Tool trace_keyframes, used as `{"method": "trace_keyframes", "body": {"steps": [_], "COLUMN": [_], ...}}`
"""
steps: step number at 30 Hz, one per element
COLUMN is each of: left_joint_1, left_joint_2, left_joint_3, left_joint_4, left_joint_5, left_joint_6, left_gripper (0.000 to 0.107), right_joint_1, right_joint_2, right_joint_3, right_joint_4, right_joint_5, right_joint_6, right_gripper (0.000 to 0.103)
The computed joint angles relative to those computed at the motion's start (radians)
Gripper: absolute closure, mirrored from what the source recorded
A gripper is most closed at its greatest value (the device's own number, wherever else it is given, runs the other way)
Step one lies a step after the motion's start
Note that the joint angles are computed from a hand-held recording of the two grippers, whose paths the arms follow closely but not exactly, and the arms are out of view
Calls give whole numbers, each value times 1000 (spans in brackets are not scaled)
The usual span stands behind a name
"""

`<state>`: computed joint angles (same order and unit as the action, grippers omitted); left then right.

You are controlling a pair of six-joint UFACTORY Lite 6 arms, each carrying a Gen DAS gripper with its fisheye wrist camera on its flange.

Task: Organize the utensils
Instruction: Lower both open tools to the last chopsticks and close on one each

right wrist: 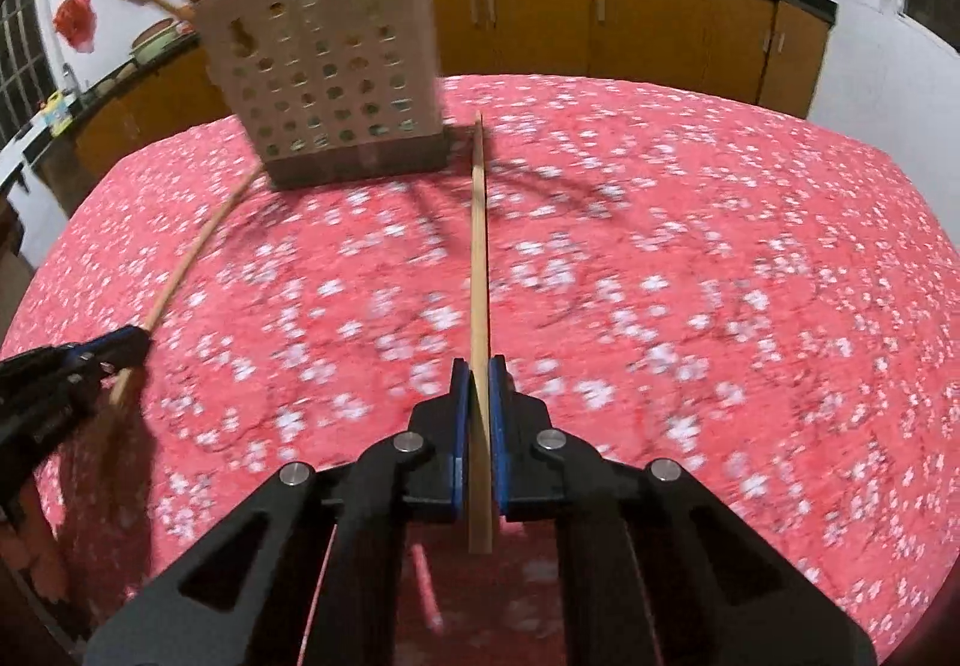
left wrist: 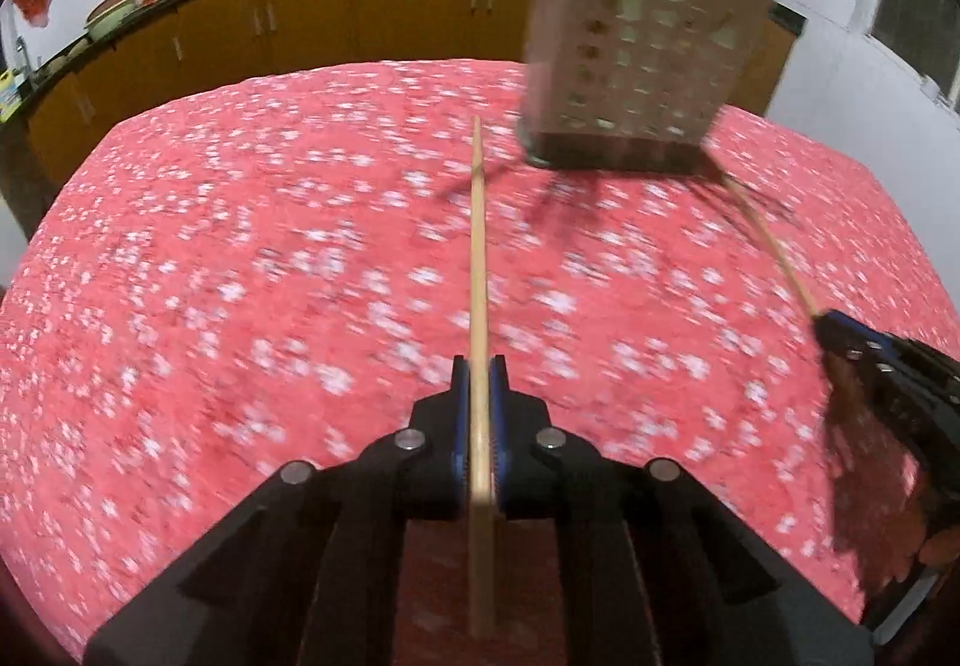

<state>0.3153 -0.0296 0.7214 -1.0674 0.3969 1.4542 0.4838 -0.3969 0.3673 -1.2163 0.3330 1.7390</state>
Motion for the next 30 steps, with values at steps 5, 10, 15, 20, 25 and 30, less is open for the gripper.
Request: {"method": "trace_keyframes", "body": {"steps": [5, 10, 15, 20, 25, 30], "left_joint_1": [74, 110, 119, 128, 131, 141], "left_joint_2": [163, 228, 186, 186, 184, 183], "left_joint_3": [173, 237, 169, 163, 159, 162], "left_joint_4": [27, -9, -139, -149, -150, -141], "left_joint_5": [31, 85, 64, 93, 95, 106], "left_joint_6": [-34, 0, 164, 165, 167, 160], "left_gripper": [99, 99, 95, 95, 94, 94], "right_joint_1": [-161, -229, -214, -225, -206, -209], "right_joint_2": [-7, -3, 11, 16, 17, 15], "right_joint_3": [-13, -21, -14, -11, -8, -10], "right_joint_4": [-22, -77, -99, -106, -93, -92], "right_joint_5": [-47, -91, -91, -105, -86, -87], "right_joint_6": [-44, -29, -18, -13, -18, -21], "right_gripper": [95, 95, 95, 95, 95, 95]}}
